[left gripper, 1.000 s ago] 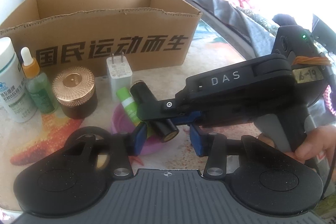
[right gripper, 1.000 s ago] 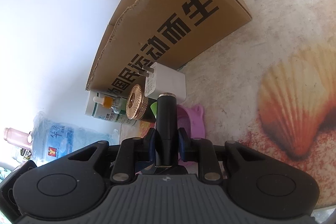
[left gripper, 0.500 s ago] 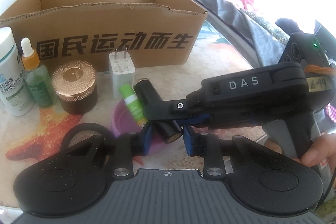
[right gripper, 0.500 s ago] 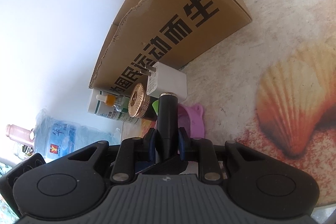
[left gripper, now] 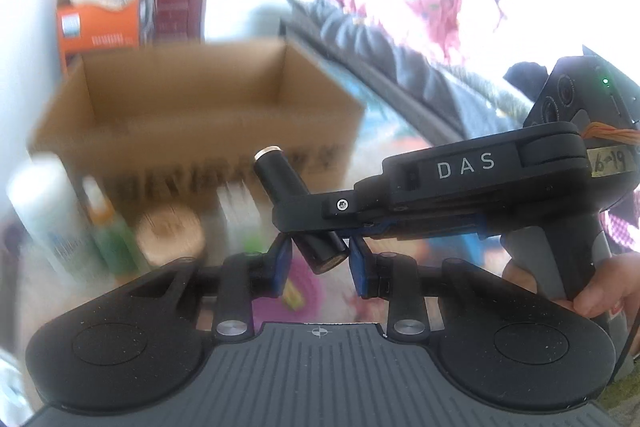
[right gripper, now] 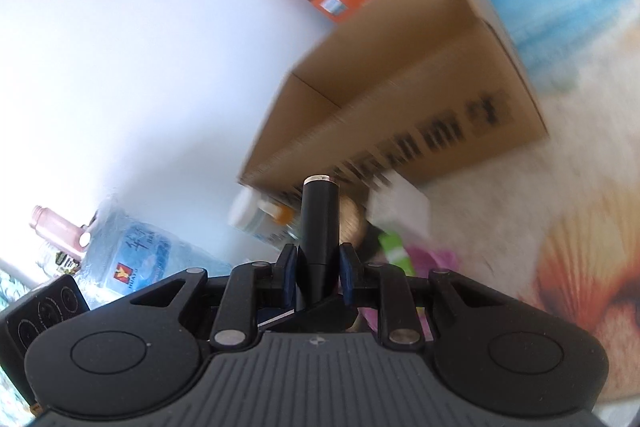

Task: Organize rigid objects
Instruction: 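Carry the black cylinder into the box and release it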

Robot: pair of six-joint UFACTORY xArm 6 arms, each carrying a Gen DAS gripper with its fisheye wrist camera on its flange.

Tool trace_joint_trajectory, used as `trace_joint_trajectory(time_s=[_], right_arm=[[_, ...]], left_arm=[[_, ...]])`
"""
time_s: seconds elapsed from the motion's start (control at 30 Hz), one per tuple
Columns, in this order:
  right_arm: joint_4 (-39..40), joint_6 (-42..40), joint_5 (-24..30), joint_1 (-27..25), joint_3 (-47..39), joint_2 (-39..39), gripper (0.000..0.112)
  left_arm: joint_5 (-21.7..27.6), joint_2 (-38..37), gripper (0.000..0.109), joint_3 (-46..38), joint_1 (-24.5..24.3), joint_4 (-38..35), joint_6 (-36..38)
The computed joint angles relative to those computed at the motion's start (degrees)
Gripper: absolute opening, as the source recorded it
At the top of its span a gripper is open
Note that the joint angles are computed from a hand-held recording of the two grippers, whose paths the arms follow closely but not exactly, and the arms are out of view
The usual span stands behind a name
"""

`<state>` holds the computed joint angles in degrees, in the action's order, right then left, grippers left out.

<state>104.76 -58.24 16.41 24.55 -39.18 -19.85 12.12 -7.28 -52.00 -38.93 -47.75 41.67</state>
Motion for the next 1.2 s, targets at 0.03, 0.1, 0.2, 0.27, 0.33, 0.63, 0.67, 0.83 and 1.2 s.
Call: trace_joint_trajectory(time_s=[0.03, 0.1, 0.2, 0.27, 0.33, 0.63, 0.67, 0.83, 1.2], right_arm=[[-0.57, -0.76, 0.16, -0.08, -1.48, 0.59, 0.025], [-2.84, -0.63, 1.12, -0.64, -5.13, 2.70, 0.024], [-7.43, 1.31, 4.44, -2.37, -11.98, 7.74, 0.025], [-12.20, 4.90, 7.05, -3.75, -17.32, 12.10, 0.024], [-17.72, 9.82, 9.58, -5.07, -23.33, 17.30, 0.024], [-41.73, 38.36, 24.61, -10.18, -55.97, 45.57, 0.024], [-43.81, 41.30, 26.12, -10.40, -59.47, 48.40, 0.024], [-50.60, 53.26, 32.54, -10.98, -73.72, 59.71, 0.024], [-55.80, 61.65, 36.39, -10.88, -78.49, 64.96, 0.028]], left_arm=[[-0.34, 0.05, 0.030, -0.80, 0.46, 1.00, -0.38], [-0.10, 0.83, 0.030, -3.23, 1.86, 3.31, -1.85], [0.81, 3.23, 0.030, -7.92, 4.44, 8.38, -6.32], [1.93, 5.98, 0.030, -11.86, 6.21, 12.91, -10.31], [4.15, 9.64, 0.030, -16.70, 8.13, 17.49, -14.89], [15.72, 26.27, 0.031, -36.97, 14.03, 37.67, -33.56], [16.91, 27.53, 0.032, -38.58, 14.23, 41.17, -36.21], [20.85, 30.85, 0.033, -42.81, 14.55, 51.34, -43.91], [17.64, 27.92, 0.037, -38.61, 14.19, 53.02, -45.16]])
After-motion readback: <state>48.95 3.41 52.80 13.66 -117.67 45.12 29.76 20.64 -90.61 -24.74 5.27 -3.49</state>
